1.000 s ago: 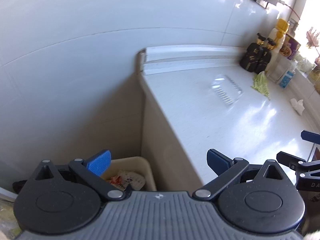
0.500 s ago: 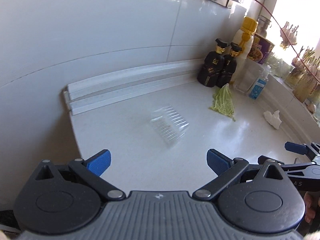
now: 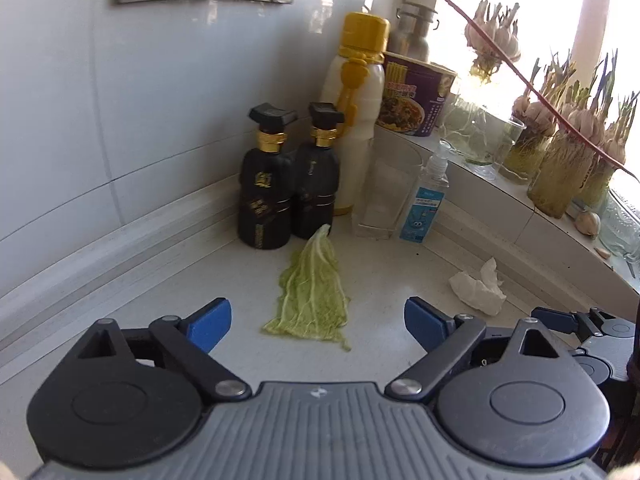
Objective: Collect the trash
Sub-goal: 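Move both open tools up to the cabbage leaf and tissue on the countertop, then grasp the cabbage leaf with the left tool while the right tool grasps the white tissue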
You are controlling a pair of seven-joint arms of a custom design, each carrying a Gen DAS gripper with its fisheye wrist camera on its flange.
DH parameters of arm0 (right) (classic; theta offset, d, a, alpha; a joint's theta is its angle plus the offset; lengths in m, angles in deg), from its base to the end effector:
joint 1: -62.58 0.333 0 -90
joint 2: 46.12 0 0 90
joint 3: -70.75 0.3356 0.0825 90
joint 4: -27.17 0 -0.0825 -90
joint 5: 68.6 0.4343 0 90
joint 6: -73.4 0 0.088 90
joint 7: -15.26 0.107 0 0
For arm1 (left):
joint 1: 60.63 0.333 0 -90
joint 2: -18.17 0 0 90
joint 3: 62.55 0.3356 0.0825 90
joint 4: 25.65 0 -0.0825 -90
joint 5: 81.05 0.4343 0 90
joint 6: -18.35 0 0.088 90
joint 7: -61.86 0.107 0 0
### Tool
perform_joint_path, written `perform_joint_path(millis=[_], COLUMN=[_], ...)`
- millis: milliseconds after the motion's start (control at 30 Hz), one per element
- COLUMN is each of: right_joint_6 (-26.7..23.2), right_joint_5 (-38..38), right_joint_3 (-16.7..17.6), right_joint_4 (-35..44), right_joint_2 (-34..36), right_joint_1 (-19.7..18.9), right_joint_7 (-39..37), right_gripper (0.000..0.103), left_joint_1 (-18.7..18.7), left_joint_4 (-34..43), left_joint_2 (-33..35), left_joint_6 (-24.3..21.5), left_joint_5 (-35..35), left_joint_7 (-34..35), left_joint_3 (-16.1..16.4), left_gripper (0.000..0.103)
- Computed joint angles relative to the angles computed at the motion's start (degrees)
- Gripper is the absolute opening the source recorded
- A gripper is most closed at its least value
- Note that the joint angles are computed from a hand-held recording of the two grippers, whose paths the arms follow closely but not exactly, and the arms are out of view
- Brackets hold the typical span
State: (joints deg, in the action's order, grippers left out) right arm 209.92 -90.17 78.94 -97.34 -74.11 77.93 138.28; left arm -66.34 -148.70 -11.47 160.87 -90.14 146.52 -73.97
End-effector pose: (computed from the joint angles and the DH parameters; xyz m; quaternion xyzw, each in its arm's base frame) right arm 0.4486 0.2075 0.6734 -0.6603 0.6444 -0.2871 0.2577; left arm 0.4580 -0.1665 0.7125 -0.5967 0.6883 -0.3536 0.2124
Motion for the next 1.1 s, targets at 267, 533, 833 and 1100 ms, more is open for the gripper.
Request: perform_joint_path(millis=[267,533,833,1100], right_joint_6=[5.5,8.7,6.7,4.1], right_joint_5=[-2.4,-5.5,-7.2,-8.5], right_joint_3=[-0.8,-0.4,-0.6,-0.5], right_joint_4=[-0.8,-0.2,1.4,2.4], right_joint_2=[2.2,4.9,6.7,7.4], right_joint_1=[-2.6,-4.4,-4.4,-4.3], right_joint_7=[2.4,4.1,4.2,5.2], right_gripper=[0.097,0.094,0.072,0.032], left_joint_1=[0.3,0.1,-1.3,-1.2], left_joint_4=[6.8,10.0,11.2,11.5], left_joint_2=[10.9,16.2,18.2,18.2], left_joint_6=[1.9,1.1,-0.8,-1.7], left_joint_5=[3.2,9.3,11.5,14.1], left_joint_7=[-3.6,-7.8,-7.3,-8.2], left_joint_3=[-2.1,-2.5,-1.8,-1.7], left_gripper=[0.076,0.057,0.034,0.011])
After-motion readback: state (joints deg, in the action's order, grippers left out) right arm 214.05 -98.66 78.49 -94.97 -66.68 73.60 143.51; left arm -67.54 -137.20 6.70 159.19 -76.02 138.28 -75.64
